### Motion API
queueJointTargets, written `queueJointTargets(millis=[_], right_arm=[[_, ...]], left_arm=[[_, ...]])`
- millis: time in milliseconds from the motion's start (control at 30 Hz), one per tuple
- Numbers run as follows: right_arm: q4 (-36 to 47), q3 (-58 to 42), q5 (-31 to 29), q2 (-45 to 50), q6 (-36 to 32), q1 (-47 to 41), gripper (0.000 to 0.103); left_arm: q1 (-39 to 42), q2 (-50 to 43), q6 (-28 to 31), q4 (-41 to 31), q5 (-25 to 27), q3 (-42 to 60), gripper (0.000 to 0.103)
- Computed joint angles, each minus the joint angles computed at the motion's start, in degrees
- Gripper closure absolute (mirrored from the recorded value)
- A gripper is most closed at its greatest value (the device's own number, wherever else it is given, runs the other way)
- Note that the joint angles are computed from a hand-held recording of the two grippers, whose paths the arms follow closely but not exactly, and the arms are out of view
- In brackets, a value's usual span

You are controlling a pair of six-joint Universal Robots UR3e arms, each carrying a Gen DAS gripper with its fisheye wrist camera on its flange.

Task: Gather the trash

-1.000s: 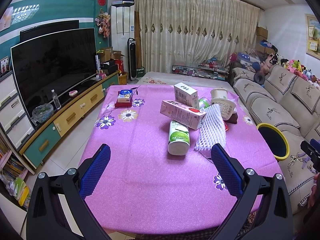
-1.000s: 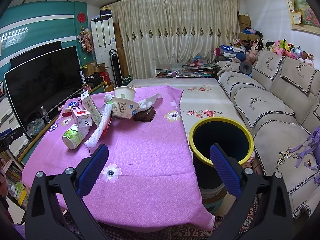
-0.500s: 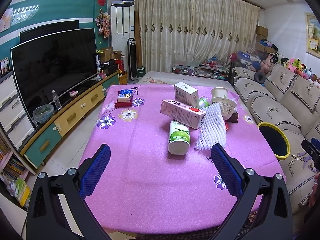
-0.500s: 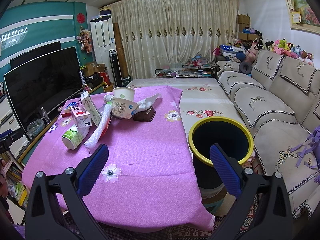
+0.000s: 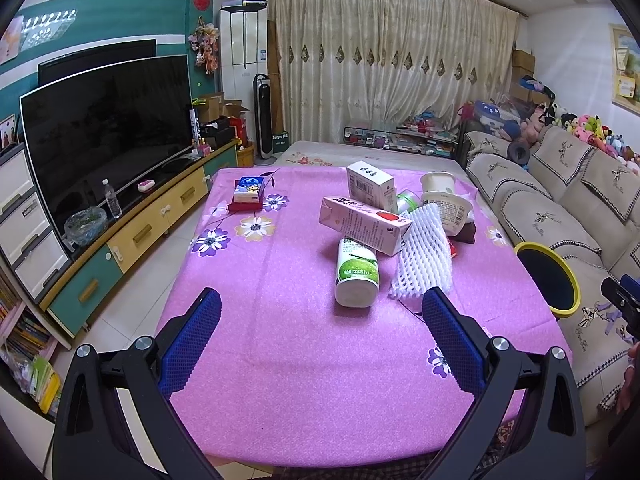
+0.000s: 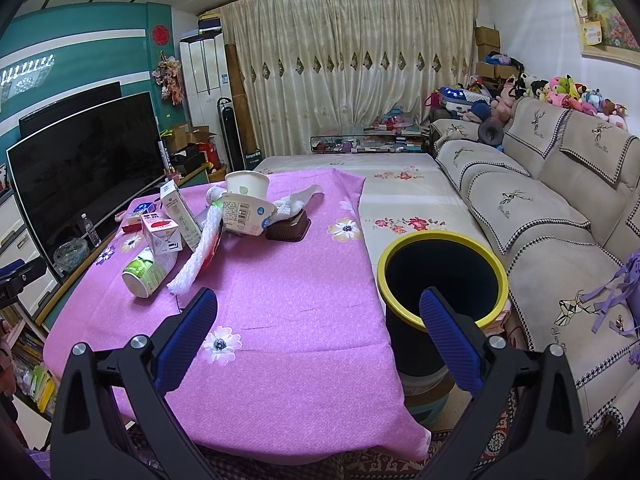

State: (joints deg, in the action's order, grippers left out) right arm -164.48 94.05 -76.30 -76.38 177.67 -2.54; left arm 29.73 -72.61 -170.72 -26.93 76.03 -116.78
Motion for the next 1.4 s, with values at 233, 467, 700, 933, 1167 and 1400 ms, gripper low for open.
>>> queueJointTargets(millis=[233,467,700,933,1167,1400], right_arm=[[-0.10,0.03,-0.05,0.08,0.11,0.01,0.006],[-0.29,0.36,0.16,0.02,-0.07,-0.05,0.006],[-0.13,-0.10,-0.12,0.87,0.02,0.28,0.006],[0.13,-3.29,-0.93,3.66,0.06,1.81,0.006],[4.80,-18.49,-0.87,15.61,0.95,6.38,0.006],[11.67,-38.67,0.58,30.62,3.94,11.48,0.019]], left_arm=[[-0.09,-0.06,-0.05,0.14,0.11,-0.02,0.004],[-0.10,-0.08,-0.05,0.11,0.16,0.01,0.004],[-0.23,-0.30,-0.27,0.47,0.51,-0.11,0.004],[1.48,-0.35,-0.30,0.24,0.04,0.04,0.004],[3.91,-1.09,0.18,3.44,-0.54,-1.59,0.004],[3.74,-5.82,1.21,7.14,-0.76,-1.58,0.004]])
